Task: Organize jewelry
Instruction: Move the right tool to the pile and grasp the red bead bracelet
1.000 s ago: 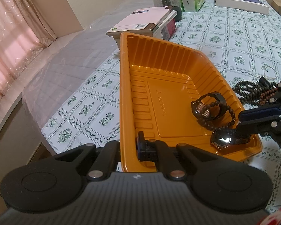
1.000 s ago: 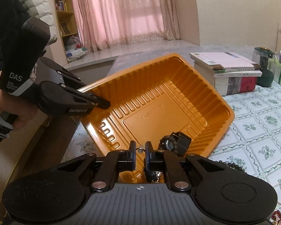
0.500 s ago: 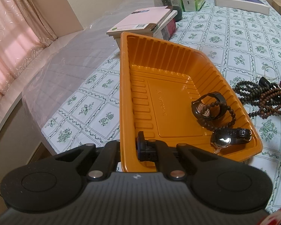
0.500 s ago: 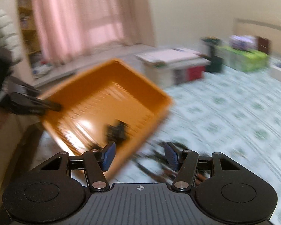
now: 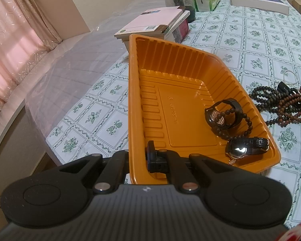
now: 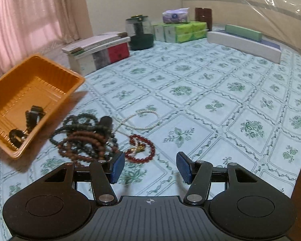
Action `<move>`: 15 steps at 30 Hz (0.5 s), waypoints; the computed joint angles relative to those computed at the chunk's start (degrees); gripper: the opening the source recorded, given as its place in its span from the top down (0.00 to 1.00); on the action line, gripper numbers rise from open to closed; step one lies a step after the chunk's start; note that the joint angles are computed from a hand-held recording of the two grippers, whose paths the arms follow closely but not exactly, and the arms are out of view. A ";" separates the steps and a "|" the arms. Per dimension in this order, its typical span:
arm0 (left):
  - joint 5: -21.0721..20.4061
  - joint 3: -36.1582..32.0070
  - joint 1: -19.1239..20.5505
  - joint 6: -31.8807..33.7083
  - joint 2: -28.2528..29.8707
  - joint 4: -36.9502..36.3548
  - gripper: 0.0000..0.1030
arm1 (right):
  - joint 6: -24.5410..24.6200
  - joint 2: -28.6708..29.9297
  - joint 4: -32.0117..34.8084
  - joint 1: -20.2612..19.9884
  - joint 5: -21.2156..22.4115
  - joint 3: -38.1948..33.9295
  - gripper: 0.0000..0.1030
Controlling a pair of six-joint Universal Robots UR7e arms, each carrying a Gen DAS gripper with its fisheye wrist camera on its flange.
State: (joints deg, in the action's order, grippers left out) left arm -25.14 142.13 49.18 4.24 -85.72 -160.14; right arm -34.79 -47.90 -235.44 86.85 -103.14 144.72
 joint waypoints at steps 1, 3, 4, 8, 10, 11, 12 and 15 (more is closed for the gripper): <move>0.05 -0.06 -0.07 -0.20 -0.03 0.34 0.98 | -0.02 0.29 -0.19 -0.03 -0.08 -0.27 0.44; 0.13 -0.15 -0.20 -0.57 -0.18 1.07 0.98 | 0.03 0.57 0.26 0.01 -0.45 -1.10 0.52; 0.17 -0.19 -0.21 -0.60 -0.18 1.23 0.98 | -0.07 0.76 0.84 -0.26 -0.42 -1.63 0.61; 0.29 -0.35 -0.26 -0.88 -0.17 1.83 0.98 | -0.58 2.20 2.14 0.25 -2.79 -4.30 0.74; 0.35 -0.35 -0.28 -0.89 -0.12 1.84 0.98 | -0.45 2.66 3.69 0.49 -3.88 -5.57 0.78; 0.35 -0.35 -0.28 -0.89 -0.12 1.84 0.98 | -0.41 2.91 4.42 0.46 -4.14 -6.16 0.80; 0.35 -0.35 -0.28 -0.89 -0.12 1.84 0.98 | -0.60 3.21 4.82 0.38 -4.08 -6.66 0.81; 0.38 -0.37 -0.27 -1.01 -0.10 1.94 0.98 | -1.59 3.94 5.63 0.60 -4.74 -7.58 0.82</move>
State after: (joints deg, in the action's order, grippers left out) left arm -24.76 141.77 48.91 3.23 -85.81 -158.20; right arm -36.38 -43.95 -229.81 87.46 -107.88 137.14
